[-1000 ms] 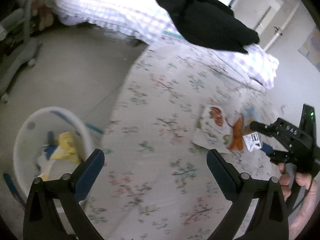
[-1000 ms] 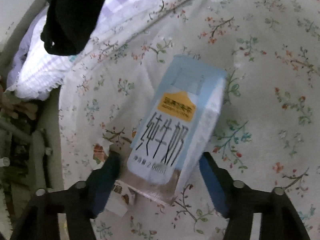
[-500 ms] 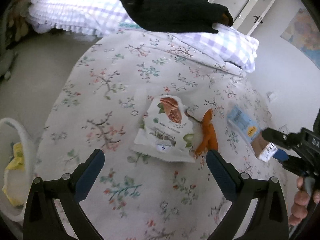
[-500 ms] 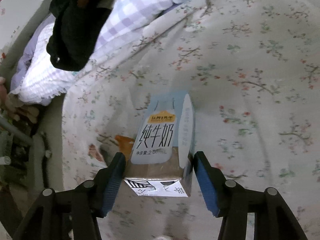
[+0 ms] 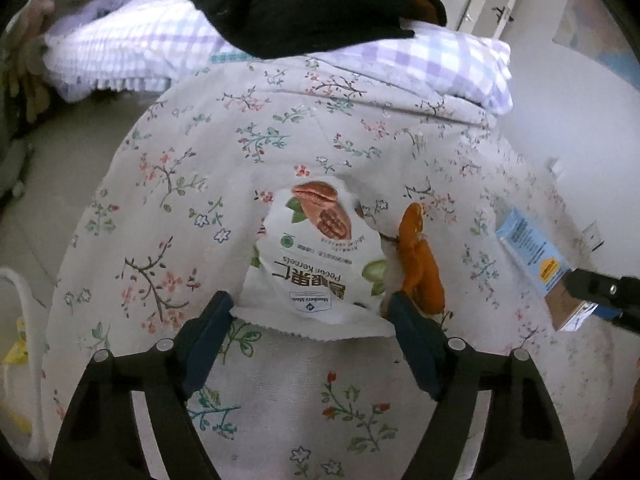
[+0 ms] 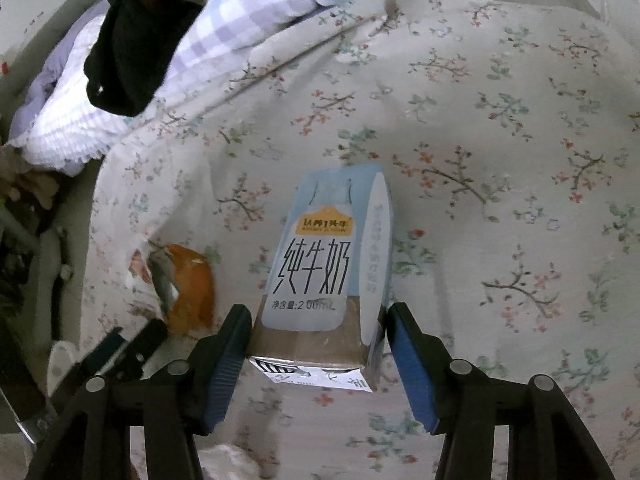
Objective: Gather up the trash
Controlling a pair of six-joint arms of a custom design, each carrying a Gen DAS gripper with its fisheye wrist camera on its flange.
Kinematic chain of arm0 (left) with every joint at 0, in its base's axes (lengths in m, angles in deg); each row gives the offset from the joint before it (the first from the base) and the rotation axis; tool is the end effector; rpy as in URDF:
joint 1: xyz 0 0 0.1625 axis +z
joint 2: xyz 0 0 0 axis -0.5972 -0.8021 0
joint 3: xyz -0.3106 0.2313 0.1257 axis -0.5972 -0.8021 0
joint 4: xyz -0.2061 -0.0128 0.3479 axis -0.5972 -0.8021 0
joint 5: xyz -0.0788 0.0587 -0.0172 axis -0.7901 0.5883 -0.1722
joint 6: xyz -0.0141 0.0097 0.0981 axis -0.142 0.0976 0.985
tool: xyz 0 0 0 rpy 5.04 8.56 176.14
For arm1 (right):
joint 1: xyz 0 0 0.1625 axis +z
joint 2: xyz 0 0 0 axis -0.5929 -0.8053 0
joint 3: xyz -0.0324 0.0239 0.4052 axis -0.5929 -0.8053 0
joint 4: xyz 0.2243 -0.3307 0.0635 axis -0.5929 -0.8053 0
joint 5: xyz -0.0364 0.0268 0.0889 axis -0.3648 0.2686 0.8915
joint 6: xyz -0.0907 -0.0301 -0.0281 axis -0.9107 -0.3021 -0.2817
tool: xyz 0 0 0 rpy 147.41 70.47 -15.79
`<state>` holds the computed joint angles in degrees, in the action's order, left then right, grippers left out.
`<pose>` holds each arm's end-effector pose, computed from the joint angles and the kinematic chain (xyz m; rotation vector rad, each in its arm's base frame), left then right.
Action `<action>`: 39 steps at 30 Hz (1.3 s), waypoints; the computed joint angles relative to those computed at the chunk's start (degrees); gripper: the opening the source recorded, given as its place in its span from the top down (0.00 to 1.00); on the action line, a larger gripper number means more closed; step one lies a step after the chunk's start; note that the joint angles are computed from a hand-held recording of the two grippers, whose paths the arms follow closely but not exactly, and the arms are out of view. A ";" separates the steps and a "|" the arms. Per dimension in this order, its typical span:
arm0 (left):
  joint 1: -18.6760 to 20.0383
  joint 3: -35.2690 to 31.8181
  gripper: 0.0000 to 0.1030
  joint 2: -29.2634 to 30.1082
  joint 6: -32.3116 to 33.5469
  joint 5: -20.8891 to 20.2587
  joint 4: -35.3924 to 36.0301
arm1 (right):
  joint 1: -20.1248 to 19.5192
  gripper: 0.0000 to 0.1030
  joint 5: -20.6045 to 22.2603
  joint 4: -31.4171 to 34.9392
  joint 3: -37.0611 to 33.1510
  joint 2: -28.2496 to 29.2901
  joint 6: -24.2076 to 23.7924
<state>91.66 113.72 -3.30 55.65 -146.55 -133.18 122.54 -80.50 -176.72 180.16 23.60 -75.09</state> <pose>-0.2859 -0.7352 -0.0181 0.6603 2.5317 -0.5253 0.0415 -0.6544 0.2959 -0.3840 -2.5036 0.8215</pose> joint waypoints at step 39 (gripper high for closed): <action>2.83 0.43 0.46 -2.59 -6.70 -8.42 1.15 | 1.40 0.42 0.17 -1.45 0.93 -0.77 -2.40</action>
